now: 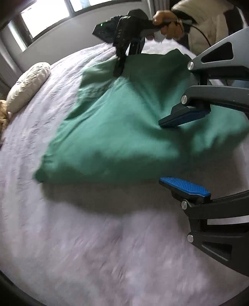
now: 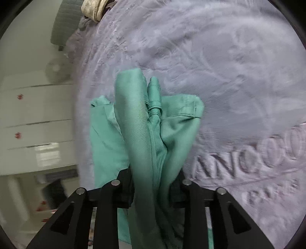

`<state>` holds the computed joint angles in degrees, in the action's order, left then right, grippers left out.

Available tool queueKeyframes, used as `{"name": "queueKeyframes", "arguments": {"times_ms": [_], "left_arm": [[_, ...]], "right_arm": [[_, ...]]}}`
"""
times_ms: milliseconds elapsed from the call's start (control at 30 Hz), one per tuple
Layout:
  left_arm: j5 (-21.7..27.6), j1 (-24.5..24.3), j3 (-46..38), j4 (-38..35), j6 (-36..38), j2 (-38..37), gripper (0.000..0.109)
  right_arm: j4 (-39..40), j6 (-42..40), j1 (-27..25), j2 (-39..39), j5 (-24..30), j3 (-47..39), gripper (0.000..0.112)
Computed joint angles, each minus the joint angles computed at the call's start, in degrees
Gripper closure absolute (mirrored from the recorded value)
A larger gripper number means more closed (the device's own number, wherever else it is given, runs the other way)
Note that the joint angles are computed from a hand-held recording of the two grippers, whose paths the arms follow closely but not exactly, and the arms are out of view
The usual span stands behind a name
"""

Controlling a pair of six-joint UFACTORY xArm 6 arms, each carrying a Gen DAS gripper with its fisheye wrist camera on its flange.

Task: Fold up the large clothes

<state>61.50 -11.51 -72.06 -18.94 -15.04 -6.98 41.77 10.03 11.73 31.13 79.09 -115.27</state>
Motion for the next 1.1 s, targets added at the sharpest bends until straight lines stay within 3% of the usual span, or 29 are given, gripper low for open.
{"name": "queueKeyframes", "arguments": {"times_ms": [167, 433, 500, 567, 633, 700, 767, 900, 1100], "left_arm": [[0.09, 3.60, -0.25, 5.96, -1.31, -1.98, 0.054], [-3.08, 0.40, -11.25, 12.87, -5.85, 11.64, 0.054], [-3.01, -0.01, -12.37, 13.57, -6.09, 14.04, 0.054], [-3.21, -0.06, -12.92, 14.29, -6.78, 15.83, 0.047], [-3.66, -0.06, -13.13, 15.54, -7.59, 16.87, 0.036], [-2.72, 0.29, -13.97, 15.79, -8.01, 17.66, 0.036], [-0.97, 0.48, -14.58, 16.21, -8.62, 17.25, 0.036], [1.16, -0.46, -12.31, 20.93, -7.58, 12.15, 0.036], [4.99, -1.53, -4.72, 16.28, -4.52, 2.03, 0.036]], "right_arm": [[-9.72, 1.17, 1.19, -0.66, 2.52, -5.46, 0.078], [-17.37, 4.12, 4.07, 1.77, 3.19, -11.96, 0.078], [-19.15, 4.55, 4.15, 1.77, 1.95, -11.08, 0.095], [-21.43, 4.75, 3.91, 1.07, 0.09, -8.43, 0.104], [-22.76, 6.12, 3.37, 3.02, 0.63, -9.13, 0.105], [-25.05, 7.42, 3.36, 6.08, 2.69, -11.91, 0.107], [-25.04, 8.00, 2.95, 8.53, 5.04, -13.76, 0.107], [-22.80, 6.55, 2.08, 5.20, 4.66, -11.99, 0.107], [-15.31, 3.53, 0.07, -2.94, 8.26, -6.95, 0.106]]}}
